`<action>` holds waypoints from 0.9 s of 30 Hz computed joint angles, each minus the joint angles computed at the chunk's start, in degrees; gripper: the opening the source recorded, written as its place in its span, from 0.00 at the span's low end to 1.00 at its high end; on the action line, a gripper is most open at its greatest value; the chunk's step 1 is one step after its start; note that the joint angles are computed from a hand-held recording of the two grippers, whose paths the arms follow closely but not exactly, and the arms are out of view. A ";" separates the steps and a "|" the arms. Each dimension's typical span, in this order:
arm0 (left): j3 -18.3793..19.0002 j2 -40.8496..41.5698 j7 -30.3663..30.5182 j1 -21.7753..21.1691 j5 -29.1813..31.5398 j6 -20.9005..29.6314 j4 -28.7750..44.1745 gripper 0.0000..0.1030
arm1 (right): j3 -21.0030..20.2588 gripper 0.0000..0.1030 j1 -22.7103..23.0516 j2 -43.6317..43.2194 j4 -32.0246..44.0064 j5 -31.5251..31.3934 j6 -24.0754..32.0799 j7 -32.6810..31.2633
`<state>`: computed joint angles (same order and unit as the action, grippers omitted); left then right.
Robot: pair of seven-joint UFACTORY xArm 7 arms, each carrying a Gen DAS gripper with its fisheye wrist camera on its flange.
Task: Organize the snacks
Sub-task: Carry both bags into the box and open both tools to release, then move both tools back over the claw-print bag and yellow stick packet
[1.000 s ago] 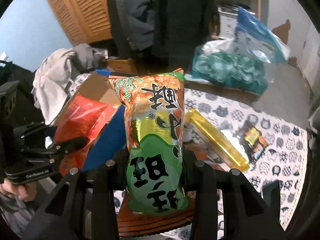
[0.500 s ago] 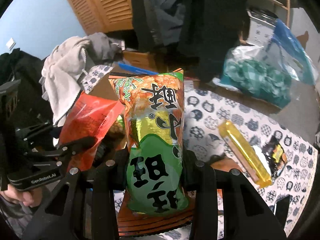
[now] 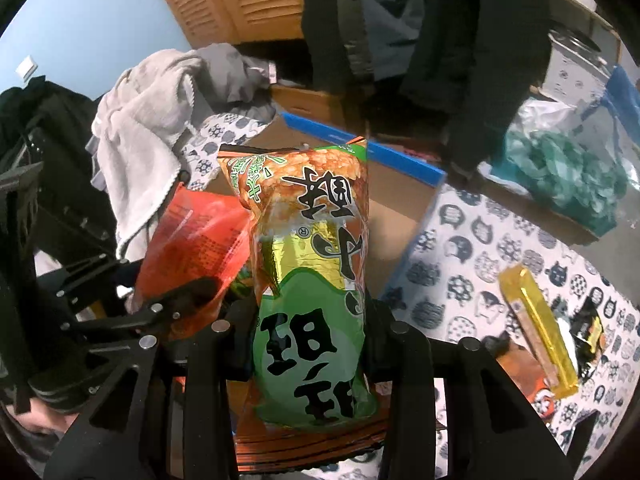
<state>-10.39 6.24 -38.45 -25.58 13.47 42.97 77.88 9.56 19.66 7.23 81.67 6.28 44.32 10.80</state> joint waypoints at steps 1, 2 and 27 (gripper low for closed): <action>0.15 -0.05 -0.09 0.22 -0.39 0.00 -0.27 0.45 | 0.11 0.36 0.15 0.81 0.75 0.00 0.14 0.08; 0.24 -0.10 -0.02 0.41 -0.75 -0.06 -0.47 0.45 | 0.15 0.36 0.29 1.44 1.33 -0.12 0.24 0.20; 0.54 1.43 -4.99 0.13 1.57 2.82 1.79 0.62 | -0.18 0.58 0.28 3.70 2.75 0.52 -0.46 -1.01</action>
<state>-9.85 7.67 -43.44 -25.45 15.04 45.79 79.67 9.39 19.94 10.93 84.42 6.80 43.85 9.79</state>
